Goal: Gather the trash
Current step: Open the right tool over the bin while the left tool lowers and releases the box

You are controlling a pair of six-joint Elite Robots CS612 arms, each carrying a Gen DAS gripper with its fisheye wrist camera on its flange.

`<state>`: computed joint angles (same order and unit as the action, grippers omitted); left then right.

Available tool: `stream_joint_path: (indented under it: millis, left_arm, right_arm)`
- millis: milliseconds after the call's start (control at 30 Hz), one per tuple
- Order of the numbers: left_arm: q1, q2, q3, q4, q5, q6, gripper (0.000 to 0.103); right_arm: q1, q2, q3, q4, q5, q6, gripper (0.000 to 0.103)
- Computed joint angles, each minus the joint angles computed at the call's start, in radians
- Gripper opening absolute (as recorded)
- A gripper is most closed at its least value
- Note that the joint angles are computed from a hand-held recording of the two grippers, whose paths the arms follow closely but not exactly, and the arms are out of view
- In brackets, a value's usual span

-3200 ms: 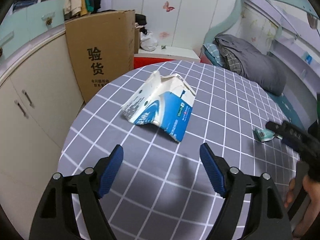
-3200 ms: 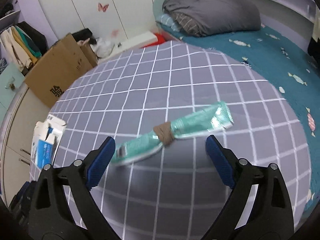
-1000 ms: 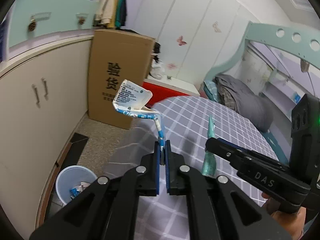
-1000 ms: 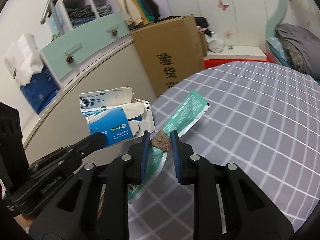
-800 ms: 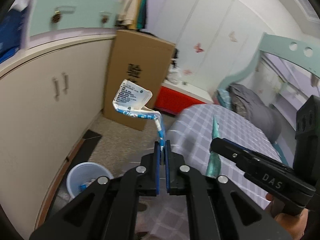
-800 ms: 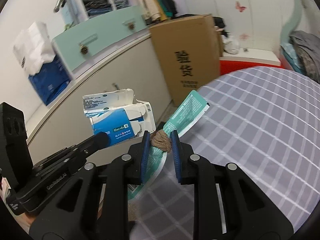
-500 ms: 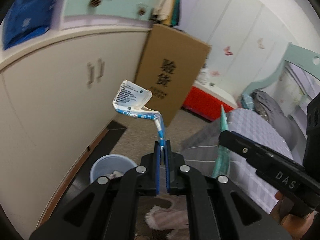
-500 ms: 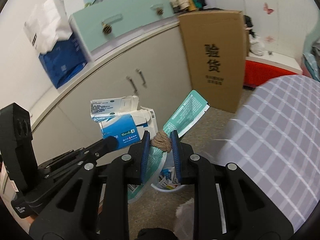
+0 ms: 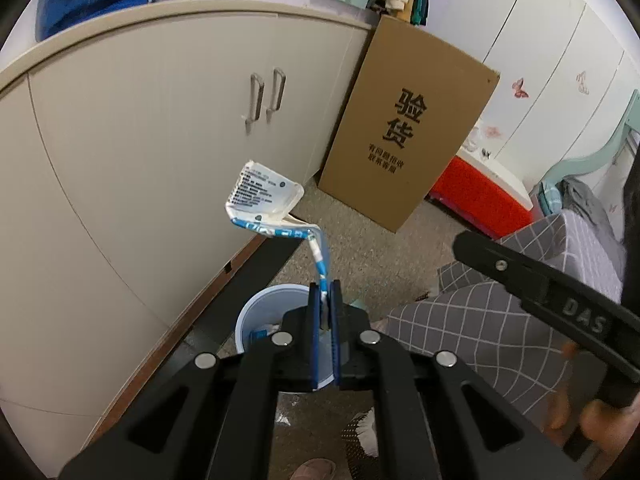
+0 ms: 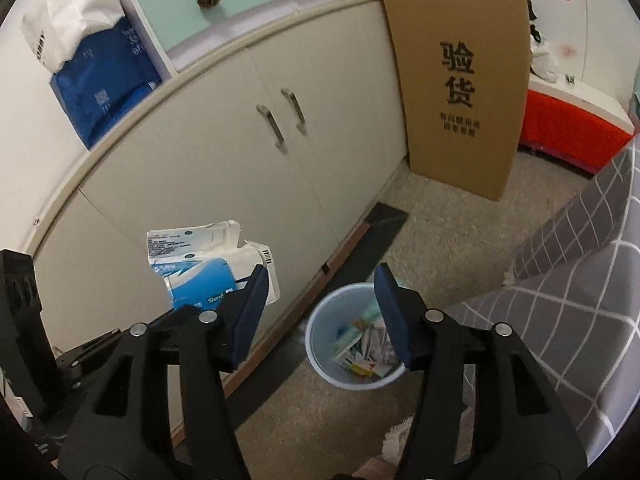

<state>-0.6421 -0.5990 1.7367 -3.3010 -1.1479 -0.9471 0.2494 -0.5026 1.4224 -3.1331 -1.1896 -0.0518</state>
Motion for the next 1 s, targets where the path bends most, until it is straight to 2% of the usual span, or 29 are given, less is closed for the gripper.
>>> stream_joint_path:
  millis: [233,333,633,1000]
  left_arm:
    - [0.006,0.018,-0.040,0.030,-0.054,0.035,0.005]
    - [0.003,0.021,-0.052,0.039,-0.057,0.046,0.005]
    - [0.005,0.034,-0.087,0.074,-0.047,0.046,0.004]
    - [0.024,0.051,-0.161,0.108,-0.030,0.089,0.005]
  right_arm:
    - [-0.006,-0.026,0.014,0.080,-0.045,-0.061,0.070]
    - [-0.008,-0.024,0.018,0.057,-0.065,-0.091,0.073]
    - [-0.022,-0.016,0.006,0.085,-0.022,-0.051,0.073]
    - [-0.028,-0.012,0.003,0.051,-0.038,0.003,0.074]
